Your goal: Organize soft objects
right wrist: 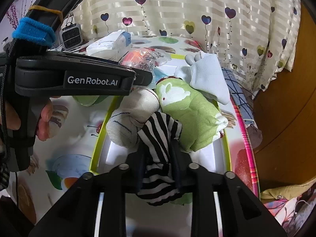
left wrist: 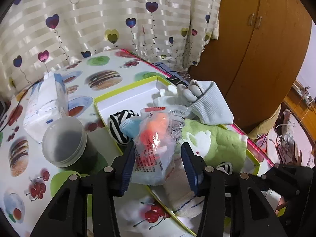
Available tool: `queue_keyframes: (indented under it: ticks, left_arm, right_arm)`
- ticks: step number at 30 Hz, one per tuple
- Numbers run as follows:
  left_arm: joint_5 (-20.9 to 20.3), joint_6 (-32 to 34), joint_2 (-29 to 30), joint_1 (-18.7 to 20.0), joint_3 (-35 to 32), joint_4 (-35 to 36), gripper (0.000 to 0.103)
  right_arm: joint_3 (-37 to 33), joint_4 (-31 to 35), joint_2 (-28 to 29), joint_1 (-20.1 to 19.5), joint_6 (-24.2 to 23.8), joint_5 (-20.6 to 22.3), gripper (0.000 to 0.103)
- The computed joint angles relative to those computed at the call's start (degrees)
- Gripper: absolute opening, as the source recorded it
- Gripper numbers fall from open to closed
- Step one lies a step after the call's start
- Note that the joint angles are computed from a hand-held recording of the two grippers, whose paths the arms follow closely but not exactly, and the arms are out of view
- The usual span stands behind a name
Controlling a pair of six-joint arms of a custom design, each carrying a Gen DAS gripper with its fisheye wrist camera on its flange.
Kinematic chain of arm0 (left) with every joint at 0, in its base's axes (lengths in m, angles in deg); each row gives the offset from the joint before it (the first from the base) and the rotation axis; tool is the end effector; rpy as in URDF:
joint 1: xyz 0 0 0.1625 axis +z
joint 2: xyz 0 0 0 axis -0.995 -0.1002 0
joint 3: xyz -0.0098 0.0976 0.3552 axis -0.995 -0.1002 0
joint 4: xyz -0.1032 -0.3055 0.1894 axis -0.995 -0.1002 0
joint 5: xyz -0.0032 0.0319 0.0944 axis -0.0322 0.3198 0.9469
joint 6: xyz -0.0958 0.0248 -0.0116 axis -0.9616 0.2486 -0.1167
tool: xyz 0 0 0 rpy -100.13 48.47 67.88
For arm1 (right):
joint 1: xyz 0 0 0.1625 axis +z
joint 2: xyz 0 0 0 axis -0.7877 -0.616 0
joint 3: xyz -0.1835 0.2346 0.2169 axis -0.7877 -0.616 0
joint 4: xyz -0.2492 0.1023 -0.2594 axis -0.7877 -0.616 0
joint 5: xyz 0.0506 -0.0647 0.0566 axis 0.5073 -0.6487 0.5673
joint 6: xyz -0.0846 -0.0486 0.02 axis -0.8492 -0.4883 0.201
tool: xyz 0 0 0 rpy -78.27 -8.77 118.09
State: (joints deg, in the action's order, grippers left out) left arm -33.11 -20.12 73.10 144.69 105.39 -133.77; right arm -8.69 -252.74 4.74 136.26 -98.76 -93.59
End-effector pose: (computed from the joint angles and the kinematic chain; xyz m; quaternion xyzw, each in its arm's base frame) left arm -0.2245 -0.7835 -0.0376 0.2573 0.8930 -0.2631 0.2590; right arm 0.0324 -0.7105 0.1079 0.3198 -0.8666 0.2387 0.2995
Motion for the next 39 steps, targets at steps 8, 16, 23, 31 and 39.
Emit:
queue_keyframes:
  ticks: [8, 16, 23, 31, 39]
  left_arm:
    - [0.8, 0.2, -5.3, -0.6, 10.3, -5.7, 0.054]
    - [2.7, -0.3, -12.6, -1.7, 23.7, -14.4, 0.058]
    - [5.0, -2.6, -19.9, -2.8, 37.0, -22.5, 0.058]
    - [11.4, -5.7, -25.9, -3.5, 49.7, -30.5, 0.058]
    - [11.8, -8.5, -30.0, -3.3, 58.2, -36.7, 0.058]
  right_arm:
    - [1.7, -2.5, -0.8, 0.3, 0.0, 0.4, 0.042]
    - [4.3, -4.4, -1.9, 1.0, 0.8, 1.3, 0.042]
    - [8.6, -7.5, -3.9, 1.5, 1.3, 3.6, 0.042]
    - [11.7, -10.4, -4.2, 2.3, 3.0, 5.7, 0.042]
    - [15.1, -15.8, -4.2, 2.8, 3.2, 7.6, 0.042]
